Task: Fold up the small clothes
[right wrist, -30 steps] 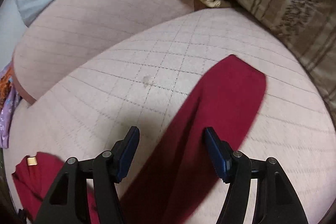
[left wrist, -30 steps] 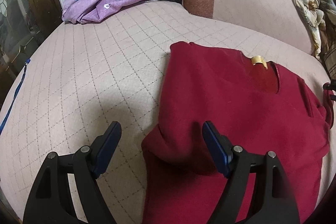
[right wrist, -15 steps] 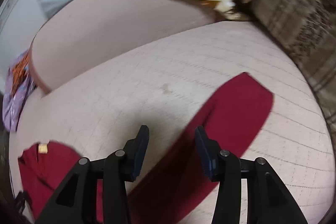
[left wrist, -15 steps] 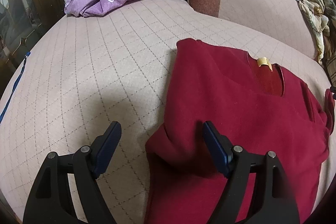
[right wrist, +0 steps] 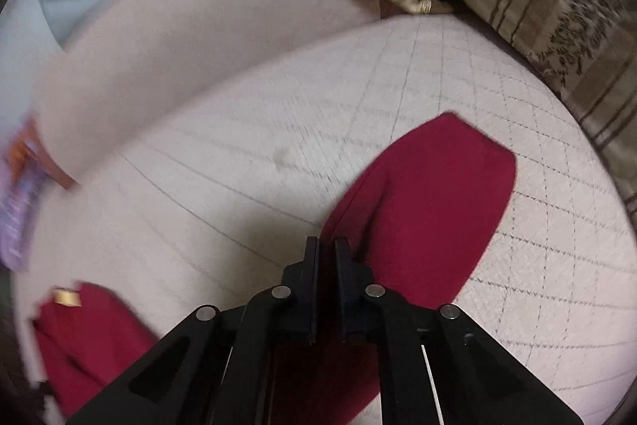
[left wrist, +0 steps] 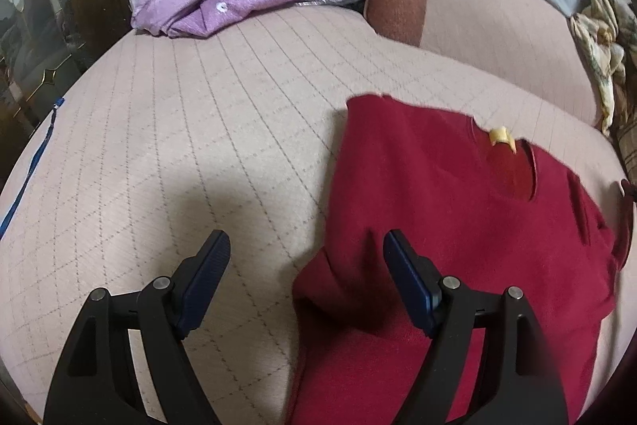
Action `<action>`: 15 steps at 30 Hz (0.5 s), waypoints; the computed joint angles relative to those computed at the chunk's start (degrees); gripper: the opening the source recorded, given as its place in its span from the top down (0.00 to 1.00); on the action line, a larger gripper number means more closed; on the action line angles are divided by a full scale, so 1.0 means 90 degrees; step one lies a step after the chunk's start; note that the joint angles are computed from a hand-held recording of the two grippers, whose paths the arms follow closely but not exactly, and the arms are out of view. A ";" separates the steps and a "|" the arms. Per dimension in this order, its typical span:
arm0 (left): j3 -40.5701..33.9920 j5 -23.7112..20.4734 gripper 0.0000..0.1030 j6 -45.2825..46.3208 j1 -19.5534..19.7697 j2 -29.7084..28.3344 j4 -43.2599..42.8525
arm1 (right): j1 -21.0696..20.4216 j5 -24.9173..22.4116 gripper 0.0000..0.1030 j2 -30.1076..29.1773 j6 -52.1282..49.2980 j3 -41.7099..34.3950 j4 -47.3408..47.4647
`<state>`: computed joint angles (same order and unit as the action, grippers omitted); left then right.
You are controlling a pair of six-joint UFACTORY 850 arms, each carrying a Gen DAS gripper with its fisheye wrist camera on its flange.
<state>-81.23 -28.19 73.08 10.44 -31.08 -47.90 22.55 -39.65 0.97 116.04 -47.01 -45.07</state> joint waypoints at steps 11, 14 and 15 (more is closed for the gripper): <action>-0.0304 -0.0399 0.23 -0.0081 0.0322 -0.0077 -0.0694 | 0.1286 0.1850 0.94 0.0501 0.1517 -0.0913 -0.3413; -0.0447 -0.0613 0.23 -0.0237 0.0406 -0.0171 -0.0755 | 0.1443 0.2948 0.87 -0.0621 0.0364 -0.1898 -0.2941; -0.0495 -0.0680 0.23 -0.0285 0.0424 -0.0202 -0.0764 | 0.1496 0.3073 0.86 -0.0920 -0.0302 -0.2116 -0.2310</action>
<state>-85.68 -34.30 70.52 14.25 -32.90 -54.77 36.02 -11.99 -7.31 113.32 -66.06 -65.85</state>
